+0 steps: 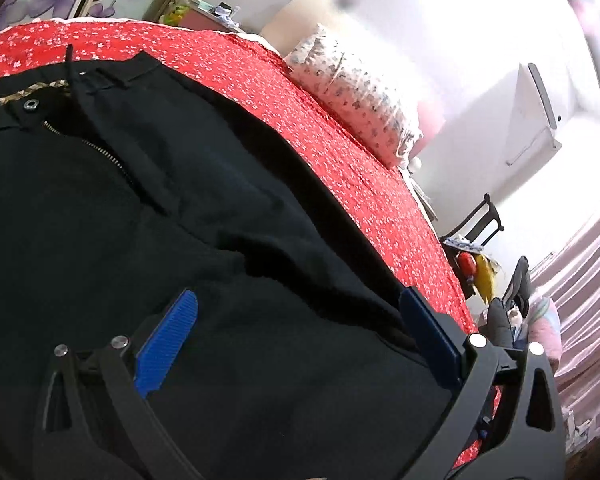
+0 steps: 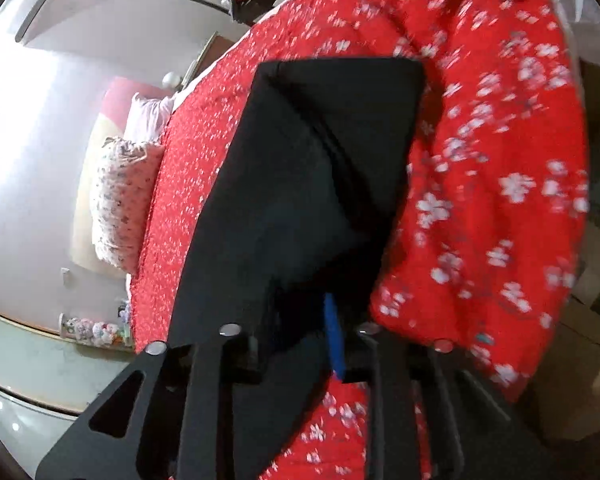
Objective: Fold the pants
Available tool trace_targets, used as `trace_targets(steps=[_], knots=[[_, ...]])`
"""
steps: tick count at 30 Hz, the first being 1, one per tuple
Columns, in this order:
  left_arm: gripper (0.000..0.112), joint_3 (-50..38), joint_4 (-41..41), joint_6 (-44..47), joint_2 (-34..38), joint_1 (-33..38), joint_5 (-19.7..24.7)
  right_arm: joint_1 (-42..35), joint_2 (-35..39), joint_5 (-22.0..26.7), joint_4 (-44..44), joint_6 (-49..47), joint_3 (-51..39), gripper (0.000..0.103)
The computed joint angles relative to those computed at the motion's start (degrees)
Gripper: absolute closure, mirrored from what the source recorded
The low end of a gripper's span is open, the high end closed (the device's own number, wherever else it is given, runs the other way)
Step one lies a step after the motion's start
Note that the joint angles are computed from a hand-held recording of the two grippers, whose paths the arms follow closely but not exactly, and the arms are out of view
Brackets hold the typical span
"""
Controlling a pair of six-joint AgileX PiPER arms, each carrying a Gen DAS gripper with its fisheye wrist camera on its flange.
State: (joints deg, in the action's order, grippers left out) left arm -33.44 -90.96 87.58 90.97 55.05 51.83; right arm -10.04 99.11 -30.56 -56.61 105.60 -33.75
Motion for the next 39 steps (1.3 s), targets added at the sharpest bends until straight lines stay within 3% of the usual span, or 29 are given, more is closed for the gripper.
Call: trace_targets(steps=[2,3,5,8,12,16,20,24,26,31,36,39], knots=[[0.011,-0.2,0.0,-0.6,0.5,0.3,0.6,2.5,-4.8,5.8,7.9,-5.7,2.7,0.046],[0.011,-0.3,0.0,-0.6,0.7,0.5,1.1,4.6,-8.0,9.4,13.7,-10.4,4.2,0.040],[0.011,-0.2,-0.2,-0.3,0.8,0.7,1.7,8.5,-13.3,11.3,23.6,-21.8,5.9,0.040],[0.011,0.5,-1.5,1.4,0.9,0.6,1.3,14.8,-12.3,4.5,22.4,-25.1,4.0,0.040],[0.011,1.2,-2.4,2.2,0.6,0.4,1.1,15.0,-0.3,-5.5,5.3,-7.2,-3.4,0.051],[0.011,0.2,-1.0,1.3,1.7,1.0,2.4,13.5,7.8,-11.1,2.1,0.0,-5.8,0.056],[0.011,-0.5,-1.0,0.9,2.4,0.5,2.0,13.7,6.6,-6.7,6.9,-3.8,-6.4,0.056],[0.011,-1.5,0.5,-0.3,2.6,0.7,2.5,13.2,8.4,-6.6,9.0,-3.2,-8.4,0.059],[0.011,-4.1,3.6,-5.2,3.3,1.4,4.0,13.4,7.8,-5.2,12.1,-6.1,-7.5,0.091],[0.011,-17.7,13.3,-22.0,7.8,0.0,4.8,8.6,10.3,-13.7,12.1,-5.2,-4.0,0.096],[0.011,-33.8,21.3,-34.9,12.3,-6.8,-3.9,6.4,10.0,-16.9,15.4,-9.1,-1.4,0.097],[0.011,-46.8,29.9,-49.2,19.8,-11.4,-4.6,5.7,10.5,-16.3,13.6,-8.9,-1.9,0.097]])
